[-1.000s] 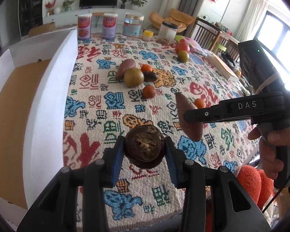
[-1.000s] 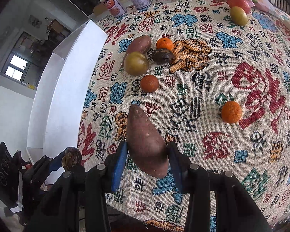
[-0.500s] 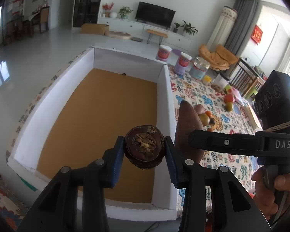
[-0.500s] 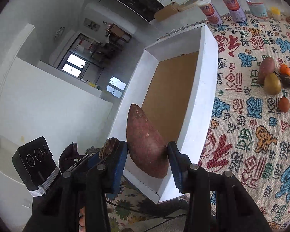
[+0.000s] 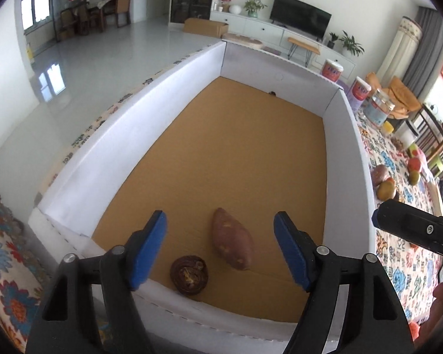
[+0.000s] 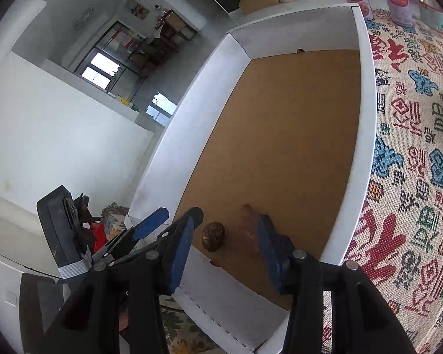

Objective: Organize fruits
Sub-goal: 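Lower both held fruits into the white box and open both tools, then move both open tools back over the fruit on the table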

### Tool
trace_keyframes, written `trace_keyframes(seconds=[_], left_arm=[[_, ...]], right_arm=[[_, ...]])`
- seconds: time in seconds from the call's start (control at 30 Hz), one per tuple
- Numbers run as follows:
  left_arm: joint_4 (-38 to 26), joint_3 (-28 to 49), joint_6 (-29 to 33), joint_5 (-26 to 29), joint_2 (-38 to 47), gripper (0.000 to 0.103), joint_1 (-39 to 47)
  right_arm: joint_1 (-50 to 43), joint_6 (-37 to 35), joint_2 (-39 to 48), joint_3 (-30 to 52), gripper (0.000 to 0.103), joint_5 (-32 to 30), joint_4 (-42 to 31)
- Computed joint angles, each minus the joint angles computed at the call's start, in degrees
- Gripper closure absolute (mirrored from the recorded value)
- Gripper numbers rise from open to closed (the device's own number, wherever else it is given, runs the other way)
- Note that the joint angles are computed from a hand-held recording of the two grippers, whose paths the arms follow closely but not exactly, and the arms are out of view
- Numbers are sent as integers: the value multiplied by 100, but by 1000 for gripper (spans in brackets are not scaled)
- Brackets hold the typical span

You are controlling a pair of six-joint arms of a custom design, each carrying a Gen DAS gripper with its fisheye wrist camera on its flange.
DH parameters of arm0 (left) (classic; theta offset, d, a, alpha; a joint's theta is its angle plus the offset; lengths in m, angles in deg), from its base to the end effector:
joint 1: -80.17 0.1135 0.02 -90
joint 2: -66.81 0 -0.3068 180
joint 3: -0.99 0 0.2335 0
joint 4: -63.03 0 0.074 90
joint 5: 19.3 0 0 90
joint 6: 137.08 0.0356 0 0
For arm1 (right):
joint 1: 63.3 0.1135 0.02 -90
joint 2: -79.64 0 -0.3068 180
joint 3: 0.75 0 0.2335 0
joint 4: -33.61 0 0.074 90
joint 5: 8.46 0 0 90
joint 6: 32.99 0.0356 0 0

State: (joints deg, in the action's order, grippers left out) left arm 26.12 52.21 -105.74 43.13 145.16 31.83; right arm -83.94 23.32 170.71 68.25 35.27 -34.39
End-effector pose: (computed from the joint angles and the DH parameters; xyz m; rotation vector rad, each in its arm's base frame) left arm 0.1533 -0.1475 0.2126 -0.3645 2.4690 -0.0981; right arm 0.2355 -0.0612 0.2339 -0.2948 2.5834 0.9891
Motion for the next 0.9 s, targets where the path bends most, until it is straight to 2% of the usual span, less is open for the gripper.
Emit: trace_keyframes(seconds=[0.17,0.23,0.3,0.4,0.5,0.57,0.73,0.83,0.9], left_arm=[[215,497,232,-234,231,24,-671],[343,749,455,-370,476,23,-936],[510,971,728,-551,794,22,-1157],[617,1334,1094,-867,1425,19,-1402],[495,1743,1390,-591,2055,19,-1353],[276,1972,1382,-438,2328,19,-1357],[77,2086,1293,-686,2386,19,-1583],[-47,2112,1145,-738,2398,19,-1691],[-35,2160,1105,-700,2440,19,-1768]], right_arm=[[-1417,-1326,-231,247,39,-38,-266],[-2099,-1674,-253,179,26,90,158],[-2882,-2010,-135,17,22,304,889],[-3779,-2175,606,77,22,848,1843],[-4500,-2078,1377,448,22,1200,2476],[-4909,-1951,1738,725,22,1360,2781],[-5433,-1613,2244,1349,12,1782,3303],[-5529,-1403,2608,1917,12,1715,2913],[-5548,-1358,2704,2016,11,1677,2850]])
